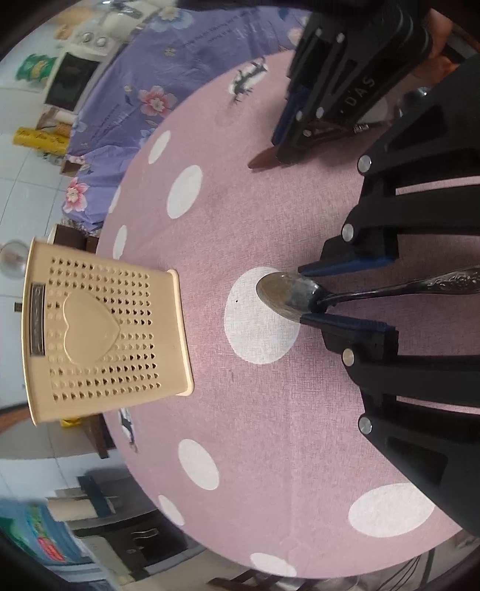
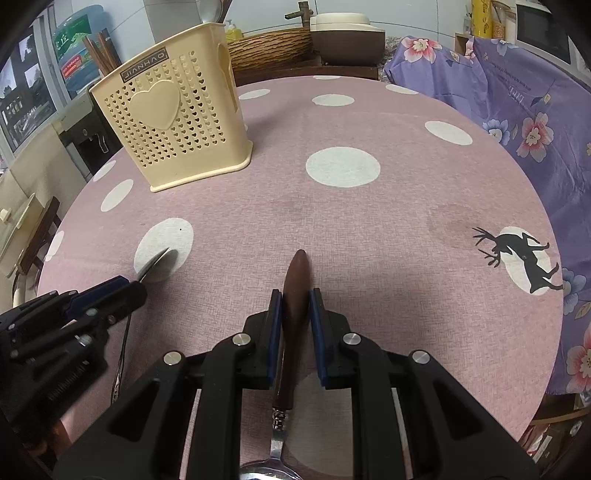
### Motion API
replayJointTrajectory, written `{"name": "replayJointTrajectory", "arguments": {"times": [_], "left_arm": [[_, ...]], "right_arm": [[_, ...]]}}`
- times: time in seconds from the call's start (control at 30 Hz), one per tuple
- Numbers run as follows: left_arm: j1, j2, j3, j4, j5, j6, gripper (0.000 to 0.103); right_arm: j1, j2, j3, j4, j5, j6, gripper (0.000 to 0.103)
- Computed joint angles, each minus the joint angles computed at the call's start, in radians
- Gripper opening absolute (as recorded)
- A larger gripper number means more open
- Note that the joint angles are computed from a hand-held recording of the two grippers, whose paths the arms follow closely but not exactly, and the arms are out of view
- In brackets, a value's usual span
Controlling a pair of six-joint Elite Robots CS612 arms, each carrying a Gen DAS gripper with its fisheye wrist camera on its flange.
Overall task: Organize utensils
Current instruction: 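Lift both spoons and carry them toward the beige holder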
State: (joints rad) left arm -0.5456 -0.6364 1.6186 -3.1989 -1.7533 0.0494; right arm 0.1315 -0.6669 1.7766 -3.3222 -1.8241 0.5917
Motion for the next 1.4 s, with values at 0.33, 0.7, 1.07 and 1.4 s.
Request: {"name": "replayJointTrajectory", "arguments": {"times": [0.33,0.7,1.07,1.4], "left_arm": [[0.075,0.023,-0.054,0.069,-0.197,-0.155,0.021],[0.110,0.031,-0.060,0.025,-0.250,-0.241,0.008],[0.102,0.020,-0.043,0.028,-0.114,-0.204,0.008],[0.091,0.005,-0.010,-0.029,-0.020,-0.199,0.041]], "right_arm": [[-0.002,0.001,0.003,-0.011,0.008,-0.006,0.016],[0.000,0.001,0.000,-0.002,0.003,-0.005,0.016],[0.001,0.000,-0.003,0.010,-0.005,-0.001,0.016],[0.002,-0.002,-0.005,0.022,-0.011,0.001,0.016]]}}
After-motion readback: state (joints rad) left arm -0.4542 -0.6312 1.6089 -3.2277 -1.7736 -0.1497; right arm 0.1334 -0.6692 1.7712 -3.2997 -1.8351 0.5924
